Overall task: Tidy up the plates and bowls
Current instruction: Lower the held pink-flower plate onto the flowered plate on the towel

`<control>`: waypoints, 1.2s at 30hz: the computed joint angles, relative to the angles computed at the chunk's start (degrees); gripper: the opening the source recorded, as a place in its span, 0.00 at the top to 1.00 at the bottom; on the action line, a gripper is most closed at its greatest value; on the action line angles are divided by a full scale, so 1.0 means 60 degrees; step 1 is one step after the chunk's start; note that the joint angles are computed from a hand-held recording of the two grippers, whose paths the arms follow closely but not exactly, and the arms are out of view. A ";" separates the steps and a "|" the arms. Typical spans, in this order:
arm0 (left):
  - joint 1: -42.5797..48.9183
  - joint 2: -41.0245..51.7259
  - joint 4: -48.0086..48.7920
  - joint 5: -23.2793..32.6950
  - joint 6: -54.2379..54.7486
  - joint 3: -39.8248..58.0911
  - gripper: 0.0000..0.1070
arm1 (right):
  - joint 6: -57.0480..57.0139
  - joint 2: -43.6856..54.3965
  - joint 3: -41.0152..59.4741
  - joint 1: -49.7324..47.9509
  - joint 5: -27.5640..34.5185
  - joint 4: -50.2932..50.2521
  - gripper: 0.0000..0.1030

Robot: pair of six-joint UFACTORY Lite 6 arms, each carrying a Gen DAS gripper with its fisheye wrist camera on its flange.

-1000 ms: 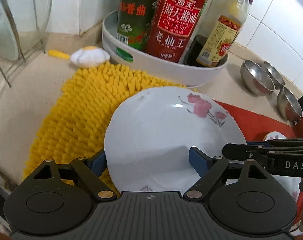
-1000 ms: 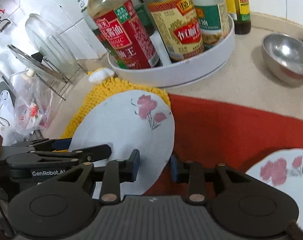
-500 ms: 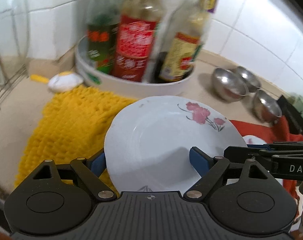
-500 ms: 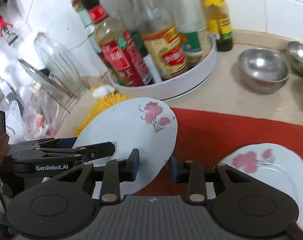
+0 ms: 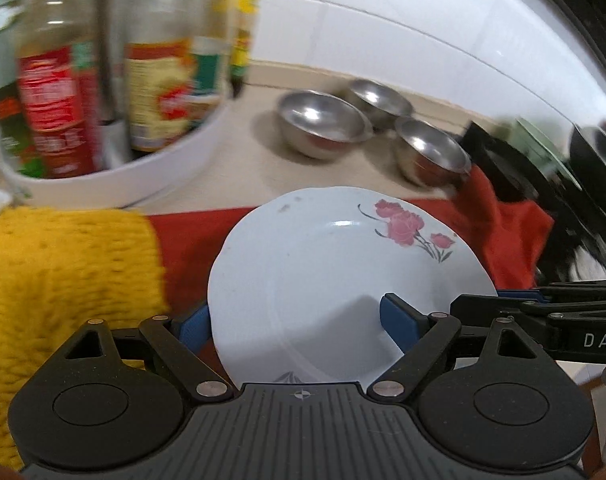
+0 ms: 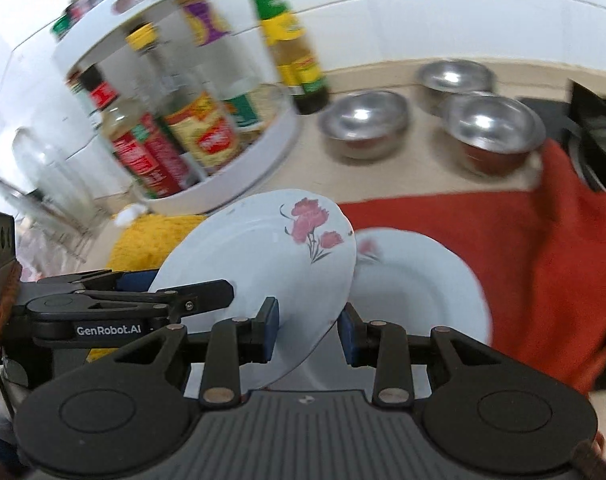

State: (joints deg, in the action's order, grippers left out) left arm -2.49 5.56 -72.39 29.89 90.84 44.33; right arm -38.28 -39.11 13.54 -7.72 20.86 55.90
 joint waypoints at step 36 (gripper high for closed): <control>-0.3299 0.1159 0.0257 -0.2553 -0.2364 0.1562 0.19 | -0.7162 0.2604 0.1100 -0.5311 0.1620 0.1866 0.70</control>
State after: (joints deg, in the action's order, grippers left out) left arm -22.29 12.52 -70.85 14.57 76.65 53.70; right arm -81.25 -23.49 20.14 -39.58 30.58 67.09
